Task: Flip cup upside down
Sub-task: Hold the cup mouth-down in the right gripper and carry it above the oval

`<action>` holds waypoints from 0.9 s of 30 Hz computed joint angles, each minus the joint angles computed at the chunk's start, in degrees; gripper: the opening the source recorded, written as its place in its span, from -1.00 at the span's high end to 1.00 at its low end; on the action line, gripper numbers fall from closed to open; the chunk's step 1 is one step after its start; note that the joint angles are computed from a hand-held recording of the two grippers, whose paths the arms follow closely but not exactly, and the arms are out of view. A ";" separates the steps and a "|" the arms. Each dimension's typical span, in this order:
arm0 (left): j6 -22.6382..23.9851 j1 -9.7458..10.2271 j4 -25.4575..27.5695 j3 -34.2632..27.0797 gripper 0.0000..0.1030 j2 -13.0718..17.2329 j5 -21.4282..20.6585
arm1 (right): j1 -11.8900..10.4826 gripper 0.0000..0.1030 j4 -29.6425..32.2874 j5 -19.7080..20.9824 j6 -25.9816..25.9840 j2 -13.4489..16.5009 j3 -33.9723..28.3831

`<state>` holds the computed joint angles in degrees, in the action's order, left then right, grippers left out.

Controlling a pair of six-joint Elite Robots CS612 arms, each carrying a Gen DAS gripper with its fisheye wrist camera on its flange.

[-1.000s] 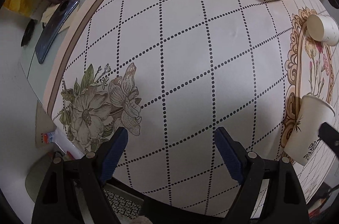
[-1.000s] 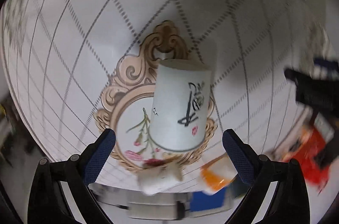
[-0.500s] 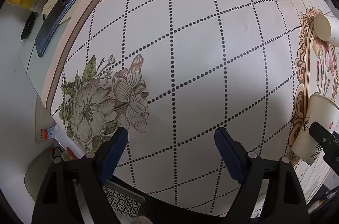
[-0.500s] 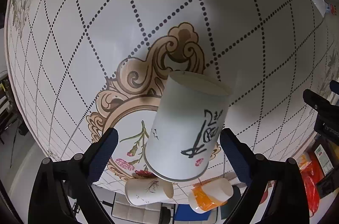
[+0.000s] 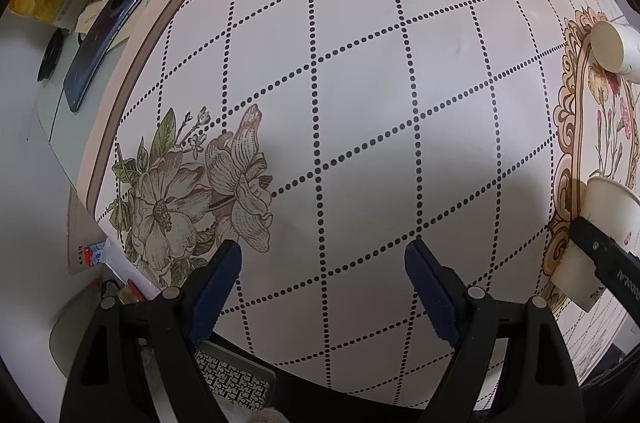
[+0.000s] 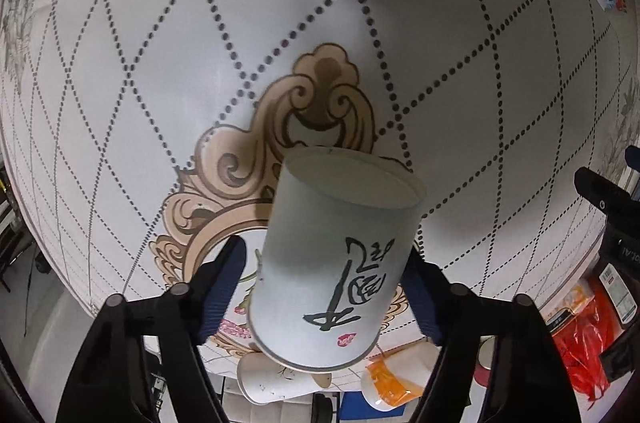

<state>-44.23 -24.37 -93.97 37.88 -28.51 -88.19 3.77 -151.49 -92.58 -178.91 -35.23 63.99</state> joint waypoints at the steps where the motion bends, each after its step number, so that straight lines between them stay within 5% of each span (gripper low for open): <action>1: 0.04 0.02 0.02 -0.01 -0.62 0.00 -0.03 | 0.04 -0.42 -0.30 0.16 0.37 0.19 -0.15; 17: -0.07 0.29 -1.63 2.66 -0.62 -1.43 0.55 | 0.97 -0.28 1.11 0.47 4.32 1.65 -2.52; 27: 1.62 0.17 -0.52 0.65 -0.62 -0.87 2.18 | 3.19 -0.27 3.18 -5.36 23.27 3.00 -5.38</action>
